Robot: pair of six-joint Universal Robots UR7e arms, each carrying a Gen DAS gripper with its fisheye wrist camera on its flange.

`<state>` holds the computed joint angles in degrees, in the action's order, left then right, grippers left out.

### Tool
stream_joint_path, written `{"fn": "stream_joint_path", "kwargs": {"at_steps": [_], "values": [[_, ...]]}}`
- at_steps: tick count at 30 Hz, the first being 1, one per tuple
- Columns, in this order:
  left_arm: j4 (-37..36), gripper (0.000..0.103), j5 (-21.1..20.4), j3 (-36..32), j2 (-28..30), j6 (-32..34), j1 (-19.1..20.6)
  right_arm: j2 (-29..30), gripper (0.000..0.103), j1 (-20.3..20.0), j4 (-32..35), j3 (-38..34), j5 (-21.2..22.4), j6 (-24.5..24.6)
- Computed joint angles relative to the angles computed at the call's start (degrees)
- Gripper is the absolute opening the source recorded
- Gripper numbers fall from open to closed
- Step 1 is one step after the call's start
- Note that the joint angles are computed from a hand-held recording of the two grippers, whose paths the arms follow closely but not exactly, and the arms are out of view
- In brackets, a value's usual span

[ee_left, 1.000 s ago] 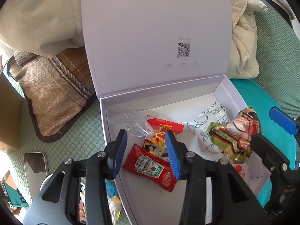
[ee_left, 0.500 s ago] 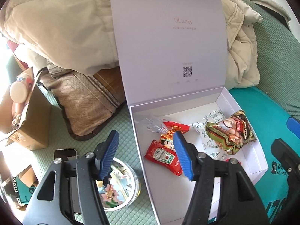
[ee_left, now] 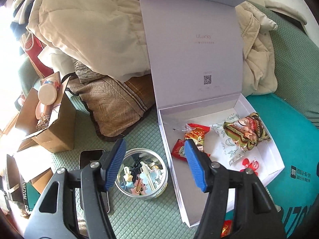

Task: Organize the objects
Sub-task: 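Withdraw both open tools from the box, then lower both open tools toward the red candy and white packet on the mat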

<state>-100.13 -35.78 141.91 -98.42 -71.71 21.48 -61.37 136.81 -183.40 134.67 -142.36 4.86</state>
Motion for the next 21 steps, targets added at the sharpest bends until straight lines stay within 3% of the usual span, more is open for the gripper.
{"fn": "stream_joint_path", "kwargs": {"at_steps": [5, 11, 21], "values": [[4.5, 0.061, -1.7, 0.5, -5.0, -2.1, -4.8, -1.2, 0.074, 1.7, 2.0, 0.7, -0.3, 2.2], [10.1, 0.069, -3.6, 0.8, -10.2, -5.5, -11.2, -2.7, 0.074, 3.5, 3.9, 2.1, -0.1, 4.5], [20.3, 0.083, -5.4, -0.5, -13.4, -12.7, -19.7, -4.6, 0.077, 6.7, 4.9, 3.8, 0.5, 7.7]]}}
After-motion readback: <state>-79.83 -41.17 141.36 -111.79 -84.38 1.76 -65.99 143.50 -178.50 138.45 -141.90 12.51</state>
